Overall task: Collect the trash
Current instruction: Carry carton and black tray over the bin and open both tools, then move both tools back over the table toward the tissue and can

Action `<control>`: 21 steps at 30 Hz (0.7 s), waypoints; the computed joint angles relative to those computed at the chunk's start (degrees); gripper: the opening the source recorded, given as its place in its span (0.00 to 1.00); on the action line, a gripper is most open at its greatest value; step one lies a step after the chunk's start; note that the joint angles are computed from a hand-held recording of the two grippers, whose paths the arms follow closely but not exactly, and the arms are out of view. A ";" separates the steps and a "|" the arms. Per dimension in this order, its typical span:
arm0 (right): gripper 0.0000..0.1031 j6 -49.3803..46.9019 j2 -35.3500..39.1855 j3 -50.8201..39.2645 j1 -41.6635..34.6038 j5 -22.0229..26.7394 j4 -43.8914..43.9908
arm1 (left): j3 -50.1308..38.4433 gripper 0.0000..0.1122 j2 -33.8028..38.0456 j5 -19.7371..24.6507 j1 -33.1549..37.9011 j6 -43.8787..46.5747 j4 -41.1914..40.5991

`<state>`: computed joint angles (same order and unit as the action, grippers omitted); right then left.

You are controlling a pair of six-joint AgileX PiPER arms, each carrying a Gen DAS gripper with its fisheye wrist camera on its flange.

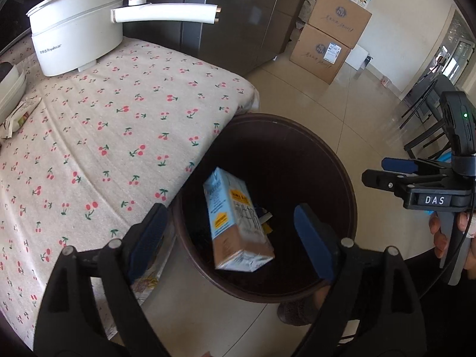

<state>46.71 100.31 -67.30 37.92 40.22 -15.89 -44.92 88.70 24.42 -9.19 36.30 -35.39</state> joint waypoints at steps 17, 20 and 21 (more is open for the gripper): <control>0.81 0.81 4.08 -6.63 3.35 3.40 -1.90 | 2.20 0.88 -3.94 0.94 4.46 -5.53 8.95; 0.81 0.81 5.40 -8.94 4.27 4.45 -2.05 | 2.78 0.90 -5.19 1.19 6.54 -5.14 9.44; 0.81 0.68 5.90 -9.84 4.61 4.79 -1.98 | 2.96 0.91 -5.65 1.32 7.40 -4.78 9.48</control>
<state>47.39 106.20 -77.14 42.53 45.01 -17.88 -41.96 83.05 25.74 -1.78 31.51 -25.91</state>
